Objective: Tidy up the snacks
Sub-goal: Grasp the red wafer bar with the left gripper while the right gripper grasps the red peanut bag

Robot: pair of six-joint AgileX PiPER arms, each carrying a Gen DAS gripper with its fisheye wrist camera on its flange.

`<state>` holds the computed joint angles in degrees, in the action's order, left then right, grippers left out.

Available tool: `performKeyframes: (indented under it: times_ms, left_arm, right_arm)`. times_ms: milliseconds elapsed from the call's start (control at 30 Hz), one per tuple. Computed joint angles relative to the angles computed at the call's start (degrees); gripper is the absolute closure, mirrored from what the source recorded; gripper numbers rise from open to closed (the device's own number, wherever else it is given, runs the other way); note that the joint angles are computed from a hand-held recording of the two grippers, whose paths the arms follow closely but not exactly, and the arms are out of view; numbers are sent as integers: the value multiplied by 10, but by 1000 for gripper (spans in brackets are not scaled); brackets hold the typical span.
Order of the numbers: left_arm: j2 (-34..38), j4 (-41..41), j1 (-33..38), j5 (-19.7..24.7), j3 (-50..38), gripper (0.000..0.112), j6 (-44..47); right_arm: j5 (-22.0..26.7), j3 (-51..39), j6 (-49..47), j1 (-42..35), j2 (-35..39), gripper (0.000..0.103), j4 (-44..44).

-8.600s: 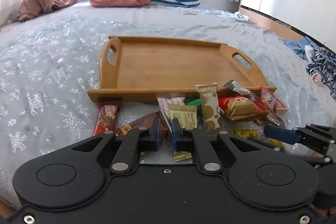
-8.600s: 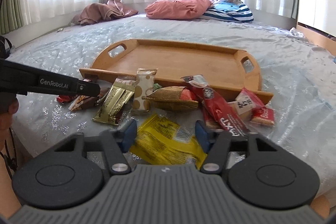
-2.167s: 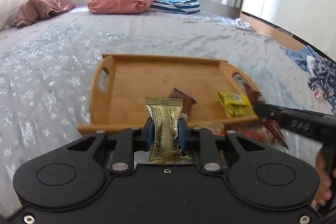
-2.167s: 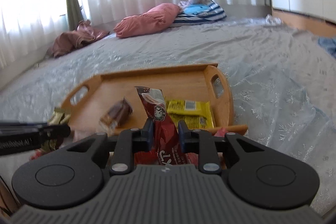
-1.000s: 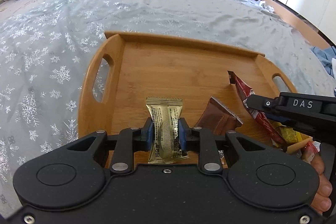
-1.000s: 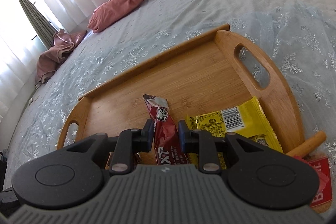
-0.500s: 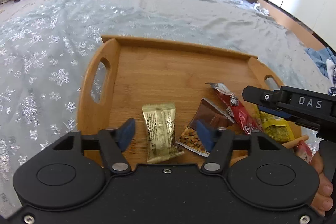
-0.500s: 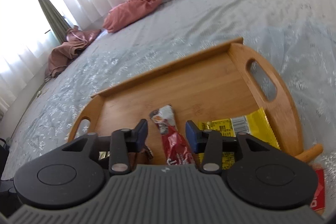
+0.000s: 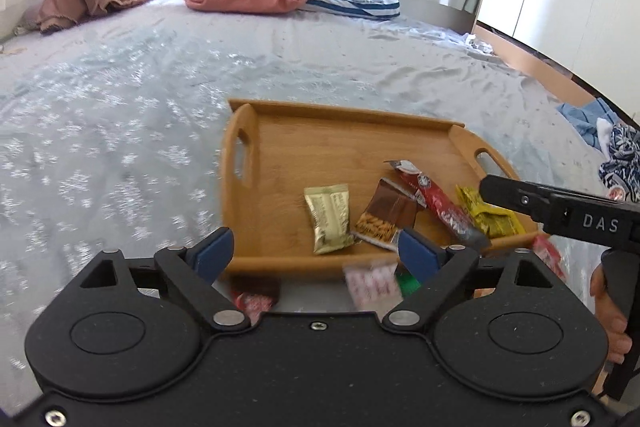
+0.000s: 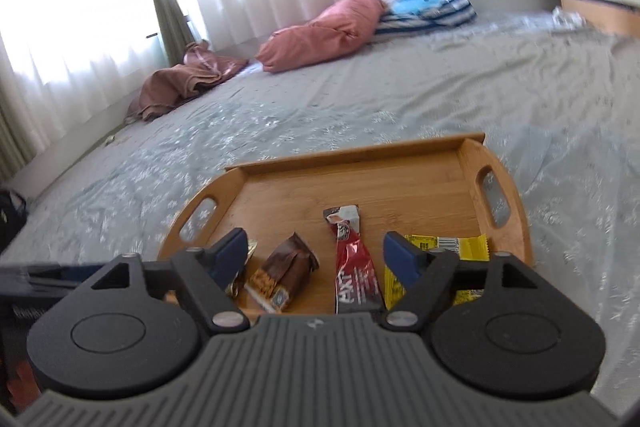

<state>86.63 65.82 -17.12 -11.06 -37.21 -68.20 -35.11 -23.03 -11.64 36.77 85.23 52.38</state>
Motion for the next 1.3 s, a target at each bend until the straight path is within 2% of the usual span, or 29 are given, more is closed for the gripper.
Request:
performKeyframes:
  times_ms: [133,267,333,400,567,633,700,867,967,1033,1100,1300]
  left_arm:
    - [-34,-104,10,-2,49,20,113]
    - [-33,-209,14,-7,79,19,214]
    - [-23,-281,16,-21,94,19,280]
    - [-8,-332,27,-52,110,19,327]
    - [15,-494,18,-79,133,19,482]
    - [24,-530,15,-95,139,19,522]
    - [30,-544,14,-110,145,19,538]
    - [53,-517,21,-138,149,20,505]
    - [62,-486,27,-155,151,35,484]
    - [67,-460,32,-165,153,57,464]
    - [68,-459,29,-161,150,67,465]
    - [76,-441,31,-161,145,77,450]
  right_arm:
    - [-69,15,-89,89,1,12,121]
    - [-130,21,-129,165,30,8,204]
    - [-144,18,-144,192,50,8,234]
    - [-153,19,-151,214,67,8,253]
    - [-171,21,-146,258,105,8,263]
    - [-182,18,-149,272,119,8,271]
    - [-195,16,-142,287,129,8,279]
    - [-209,24,-77,304,145,14,271]
    - [-211,33,-32,304,147,20,260]
    - [-210,32,-23,305,150,25,266]
    - [-205,29,-22,303,152,31,270]
    - [-189,23,-8,293,159,34,263]
